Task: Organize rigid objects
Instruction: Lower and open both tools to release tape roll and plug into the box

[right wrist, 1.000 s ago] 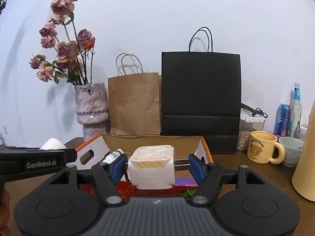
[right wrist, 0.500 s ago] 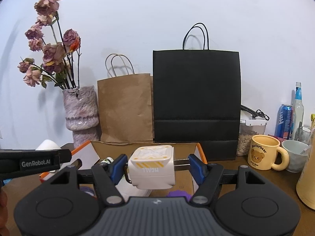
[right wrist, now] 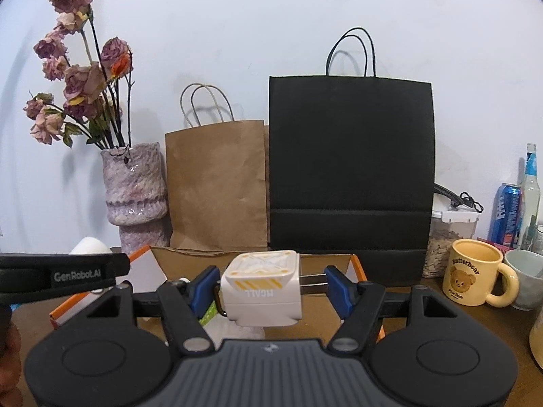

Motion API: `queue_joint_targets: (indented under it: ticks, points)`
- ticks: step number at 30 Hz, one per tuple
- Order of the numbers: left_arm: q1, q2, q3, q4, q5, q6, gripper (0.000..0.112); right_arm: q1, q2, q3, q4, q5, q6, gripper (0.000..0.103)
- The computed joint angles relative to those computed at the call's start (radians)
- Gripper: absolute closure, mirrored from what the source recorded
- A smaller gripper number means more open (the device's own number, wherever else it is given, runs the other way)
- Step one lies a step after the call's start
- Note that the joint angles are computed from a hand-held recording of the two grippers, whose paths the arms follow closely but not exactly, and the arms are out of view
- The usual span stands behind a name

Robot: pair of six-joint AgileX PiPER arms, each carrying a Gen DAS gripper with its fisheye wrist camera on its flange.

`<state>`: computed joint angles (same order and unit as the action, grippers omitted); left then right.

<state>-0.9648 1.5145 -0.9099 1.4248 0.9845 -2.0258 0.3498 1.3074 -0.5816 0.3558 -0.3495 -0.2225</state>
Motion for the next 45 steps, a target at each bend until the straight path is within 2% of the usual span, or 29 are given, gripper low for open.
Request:
queue_joint_targets:
  ticks: [17,26,31,32,33,34,35,36,37,39,45]
  points:
    - [0.113,0.107,-0.086,0.031,-0.07,0.058,0.067,-0.04,0.14,-0.096,-0.13,-0.015,0.083,0.037]
    - [0.162,0.137,-0.102,0.011,-0.111,0.095,0.067,-0.052,0.198,-0.122,-0.131,-0.009,0.073,0.037]
    - [0.167,0.137,-0.101,0.0,-0.131,0.117,0.066,-0.065,0.2,-0.123,-0.185,0.004,0.125,0.036]
    - [0.165,0.139,-0.103,-0.005,-0.127,0.122,0.064,-0.072,0.202,-0.127,-0.222,0.016,0.167,0.036]
    - [0.164,0.141,-0.106,-0.008,-0.124,0.126,0.047,-0.079,0.203,-0.13,-0.257,0.024,0.204,0.036]
    - [0.161,0.142,-0.106,-0.007,-0.116,0.123,0.021,-0.083,0.204,-0.129,-0.275,0.02,0.224,0.034]
    - [0.154,0.144,-0.106,0.0,-0.098,0.113,0.011,-0.083,0.203,-0.128,-0.26,0.02,0.215,0.022]
    - [0.145,0.146,-0.104,0.015,-0.075,0.096,0.009,-0.08,0.201,-0.125,-0.236,0.014,0.195,0.006]
    - [0.14,0.146,-0.105,0.016,-0.064,0.097,0.009,-0.075,0.199,-0.116,-0.211,-0.007,0.174,0.001]
    - [0.145,0.137,-0.101,0.013,-0.077,0.093,0.009,-0.07,0.193,-0.102,-0.184,-0.038,0.15,0.0]
    - [0.148,0.143,-0.112,-0.007,-0.067,0.108,0.009,-0.074,0.191,-0.105,-0.19,-0.025,0.153,0.0]
